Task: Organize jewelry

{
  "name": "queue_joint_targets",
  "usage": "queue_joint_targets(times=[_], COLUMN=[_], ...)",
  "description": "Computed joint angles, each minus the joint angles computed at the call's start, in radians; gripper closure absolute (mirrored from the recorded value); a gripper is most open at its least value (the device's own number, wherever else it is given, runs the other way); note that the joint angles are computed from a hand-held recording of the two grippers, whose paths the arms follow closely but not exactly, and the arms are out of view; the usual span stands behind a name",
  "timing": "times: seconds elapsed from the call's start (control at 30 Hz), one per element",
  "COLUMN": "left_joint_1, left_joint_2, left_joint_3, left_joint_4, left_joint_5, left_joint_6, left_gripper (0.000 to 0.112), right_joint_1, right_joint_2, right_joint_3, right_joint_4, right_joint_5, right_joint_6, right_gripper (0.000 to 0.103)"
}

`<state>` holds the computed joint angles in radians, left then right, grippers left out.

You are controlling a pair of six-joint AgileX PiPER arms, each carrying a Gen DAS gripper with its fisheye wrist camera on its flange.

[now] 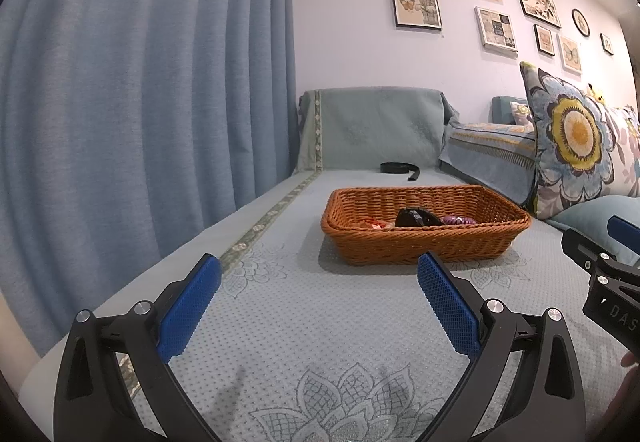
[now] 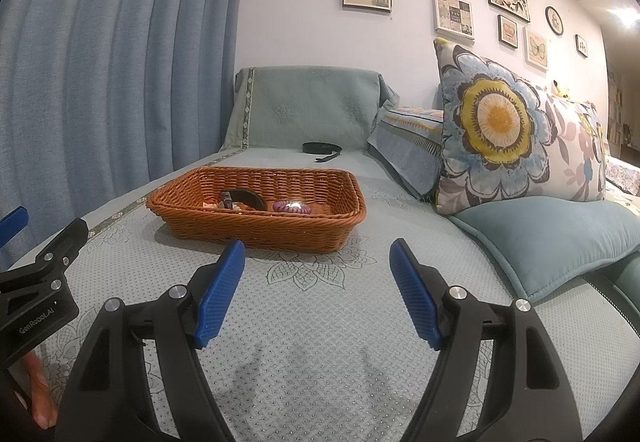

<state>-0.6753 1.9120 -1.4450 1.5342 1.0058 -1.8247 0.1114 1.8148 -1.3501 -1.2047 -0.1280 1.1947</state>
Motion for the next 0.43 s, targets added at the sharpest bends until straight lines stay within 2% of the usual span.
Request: queue_joint_targets(times=[0.43], left_joint_1=[-0.003], left_joint_2=[-0.011], left_joint_3=[0.02], left_joint_4=[0.015], left_joint_5=[-0.004], left_joint_6=[-0.019], left_gripper=[0.017], right_joint_1=[-0.001], right_joint_2=[0.001], right_joint_3=[-0.002], right_joint_4=[-0.013], right_joint_5=[0.0], right_joint_6=[0.012], right_gripper=[0.032])
